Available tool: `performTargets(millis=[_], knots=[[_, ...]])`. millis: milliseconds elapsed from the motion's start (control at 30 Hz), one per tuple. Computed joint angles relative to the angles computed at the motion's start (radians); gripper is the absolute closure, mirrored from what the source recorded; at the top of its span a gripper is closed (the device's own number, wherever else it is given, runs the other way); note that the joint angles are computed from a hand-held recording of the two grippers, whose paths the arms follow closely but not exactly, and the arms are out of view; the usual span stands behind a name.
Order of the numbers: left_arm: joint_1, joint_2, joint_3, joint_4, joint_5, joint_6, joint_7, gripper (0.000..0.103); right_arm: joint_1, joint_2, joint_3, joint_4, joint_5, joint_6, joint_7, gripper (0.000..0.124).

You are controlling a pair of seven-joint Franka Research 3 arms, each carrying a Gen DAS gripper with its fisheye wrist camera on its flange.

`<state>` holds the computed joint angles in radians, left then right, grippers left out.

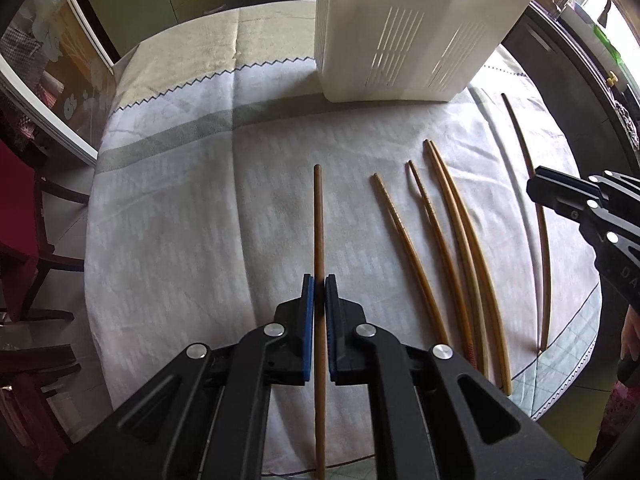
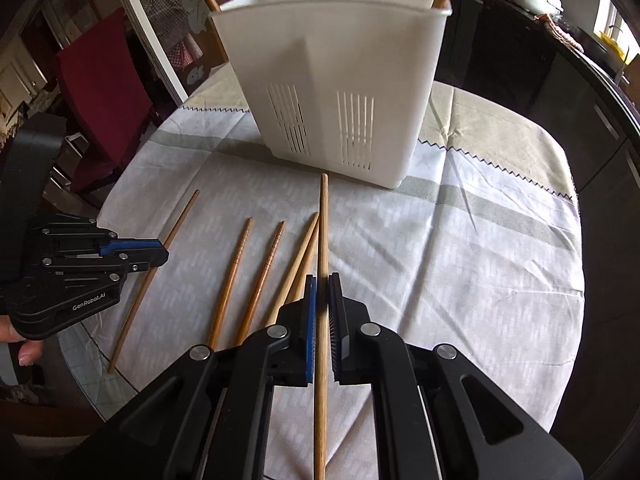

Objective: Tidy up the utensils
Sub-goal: 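Carry both held chopsticks to the white basket and drop them in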

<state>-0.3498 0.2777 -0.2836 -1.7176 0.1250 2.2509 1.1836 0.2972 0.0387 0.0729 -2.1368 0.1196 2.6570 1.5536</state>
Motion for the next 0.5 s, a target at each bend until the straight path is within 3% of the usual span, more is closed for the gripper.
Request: performTargets(millis=[233,500], knots=[[0.009,-0.104,-0.005,-0.066,-0.015,0.058,0.033,0.097,-0.012,-0.175,-0.007,-0.133,0.108,0.082,-0.087,0.117],[-0.007,-0.177,-0.007,-0.099,0.004,0.091,0.014,0.097,-0.024,-0.295,-0.005,-0.228,0.168,0.115,-0.134,0.117]])
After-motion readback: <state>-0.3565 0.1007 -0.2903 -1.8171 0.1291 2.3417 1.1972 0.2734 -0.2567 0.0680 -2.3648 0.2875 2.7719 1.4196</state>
